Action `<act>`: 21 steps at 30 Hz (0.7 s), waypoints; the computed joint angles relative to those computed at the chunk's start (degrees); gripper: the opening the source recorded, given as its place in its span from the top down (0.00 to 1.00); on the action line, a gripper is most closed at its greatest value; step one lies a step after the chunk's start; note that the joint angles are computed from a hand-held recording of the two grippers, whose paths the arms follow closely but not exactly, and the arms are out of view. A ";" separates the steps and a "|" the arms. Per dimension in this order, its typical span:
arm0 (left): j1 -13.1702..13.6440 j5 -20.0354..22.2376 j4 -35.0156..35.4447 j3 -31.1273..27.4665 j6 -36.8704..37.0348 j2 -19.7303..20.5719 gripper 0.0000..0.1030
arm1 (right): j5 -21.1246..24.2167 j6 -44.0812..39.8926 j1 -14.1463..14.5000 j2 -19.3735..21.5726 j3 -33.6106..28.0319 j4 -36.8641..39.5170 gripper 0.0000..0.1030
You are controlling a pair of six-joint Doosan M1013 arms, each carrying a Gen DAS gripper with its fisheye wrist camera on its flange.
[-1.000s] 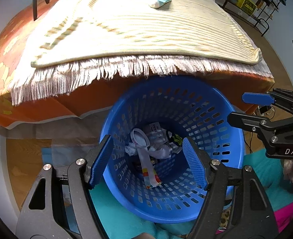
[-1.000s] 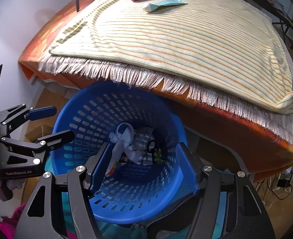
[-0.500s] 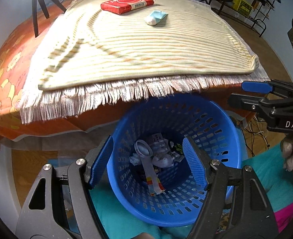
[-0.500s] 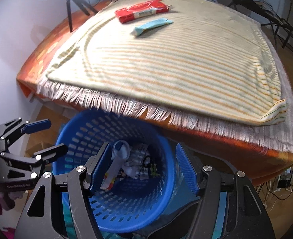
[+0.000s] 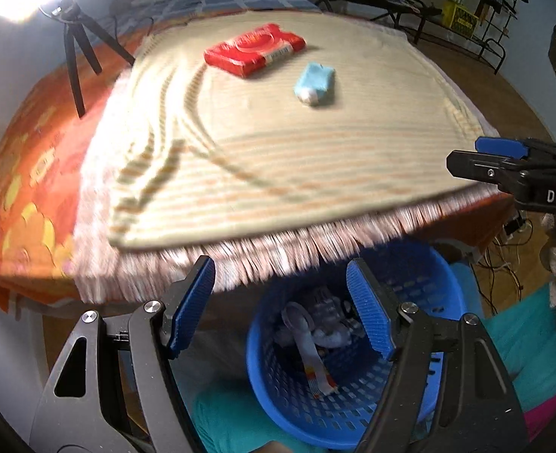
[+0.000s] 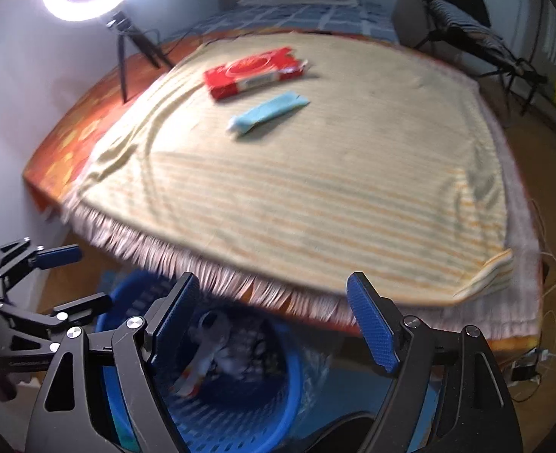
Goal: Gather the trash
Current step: 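Move both open tools back over the towel toward the red box and tube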
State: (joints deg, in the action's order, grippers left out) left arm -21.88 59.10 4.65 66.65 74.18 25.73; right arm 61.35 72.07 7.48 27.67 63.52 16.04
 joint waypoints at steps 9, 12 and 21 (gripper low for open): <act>1.47 -0.15 1.34 -3.37 -0.55 1.41 0.28 | 6.67 7.34 -0.08 5.45 -9.81 -0.07 0.22; 1.93 -0.37 1.23 -4.04 -0.84 1.76 0.28 | 8.92 9.40 -0.10 7.72 -13.53 1.34 0.22; 3.14 -0.29 1.60 -6.28 -0.49 3.14 0.28 | 16.48 15.70 1.51 16.73 -28.51 1.13 0.22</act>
